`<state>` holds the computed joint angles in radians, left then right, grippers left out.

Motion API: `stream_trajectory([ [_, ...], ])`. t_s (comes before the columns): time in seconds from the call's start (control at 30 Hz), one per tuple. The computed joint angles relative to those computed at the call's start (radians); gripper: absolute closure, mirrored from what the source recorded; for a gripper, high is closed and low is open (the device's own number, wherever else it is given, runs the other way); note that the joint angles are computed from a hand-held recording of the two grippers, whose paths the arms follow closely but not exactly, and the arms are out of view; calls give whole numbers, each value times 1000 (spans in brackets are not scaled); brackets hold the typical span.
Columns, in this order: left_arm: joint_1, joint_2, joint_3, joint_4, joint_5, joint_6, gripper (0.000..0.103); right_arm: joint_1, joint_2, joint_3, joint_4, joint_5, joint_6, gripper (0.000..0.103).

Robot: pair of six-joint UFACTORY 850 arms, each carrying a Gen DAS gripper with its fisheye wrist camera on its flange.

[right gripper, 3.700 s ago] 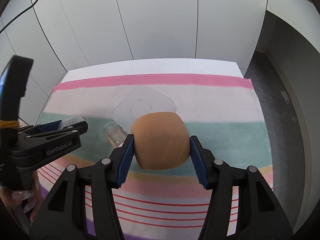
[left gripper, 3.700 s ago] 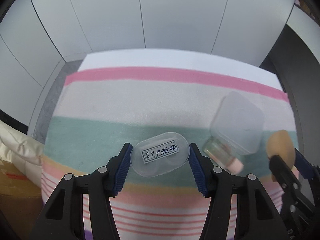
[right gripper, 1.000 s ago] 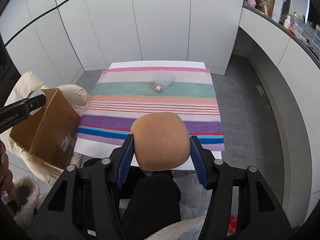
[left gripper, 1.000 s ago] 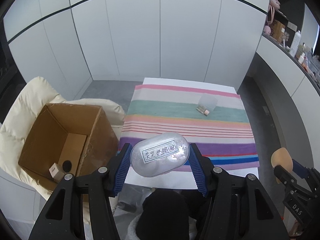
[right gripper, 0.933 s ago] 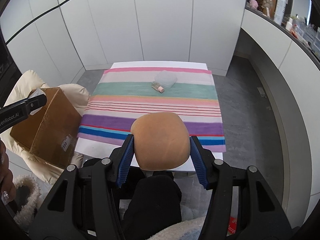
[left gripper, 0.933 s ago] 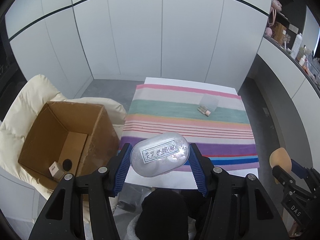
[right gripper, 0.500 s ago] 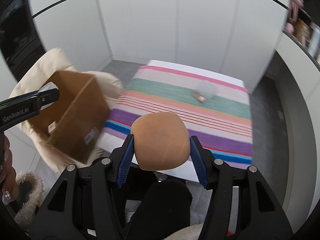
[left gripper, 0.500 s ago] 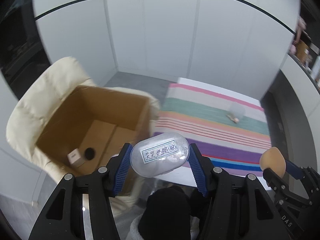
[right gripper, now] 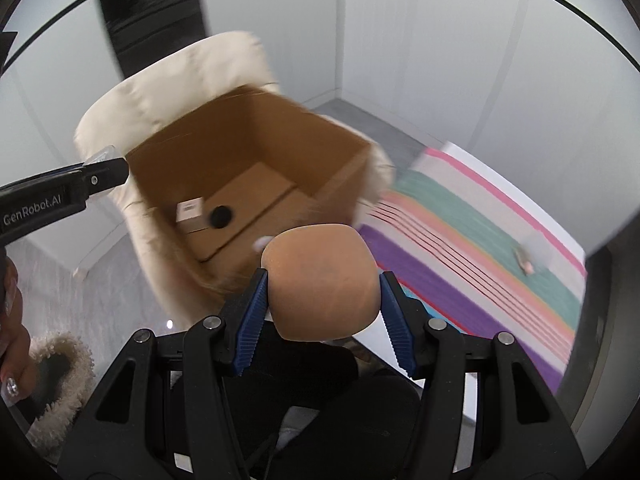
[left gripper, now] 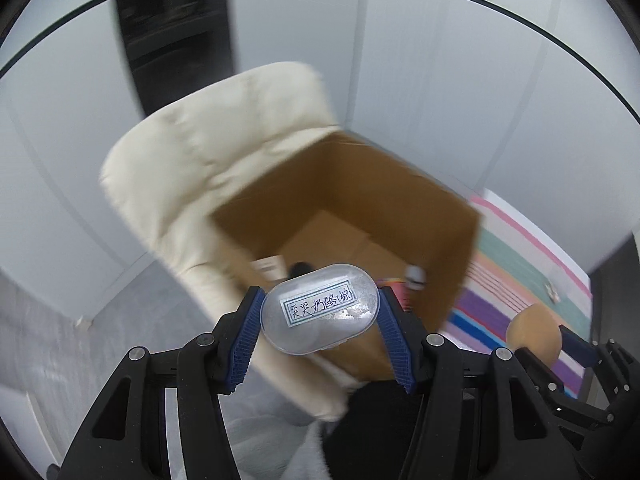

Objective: Organize objects
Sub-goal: 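Lower both tools into the box and open them to release case and sponge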

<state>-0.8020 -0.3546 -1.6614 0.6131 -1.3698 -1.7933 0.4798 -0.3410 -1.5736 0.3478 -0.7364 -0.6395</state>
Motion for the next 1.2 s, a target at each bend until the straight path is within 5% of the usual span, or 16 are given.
stream_trajectory([
  [0.23, 25, 136, 201, -56, 23, -97, 45, 89, -49, -49, 41, -49, -71, 45],
  [0.67, 155, 36, 123, -30, 154, 96, 45, 102, -227, -260, -37, -53, 54, 45],
  [0.77, 191, 8, 90, -62, 177, 174, 33, 106, -288, -338, -59, -85, 77, 36],
  [0.87, 210, 10, 96, -84, 223, 197, 20, 105, -319, -374, -75, -79, 132, 6],
  [0.9, 213, 14, 103, -84, 236, 188, 19, 101, -329, -388, -57, -89, 128, 3],
  [1.2, 233, 7, 104, -112, 216, 192, 19, 98, -360, -419, -29, -104, 111, 3],
])
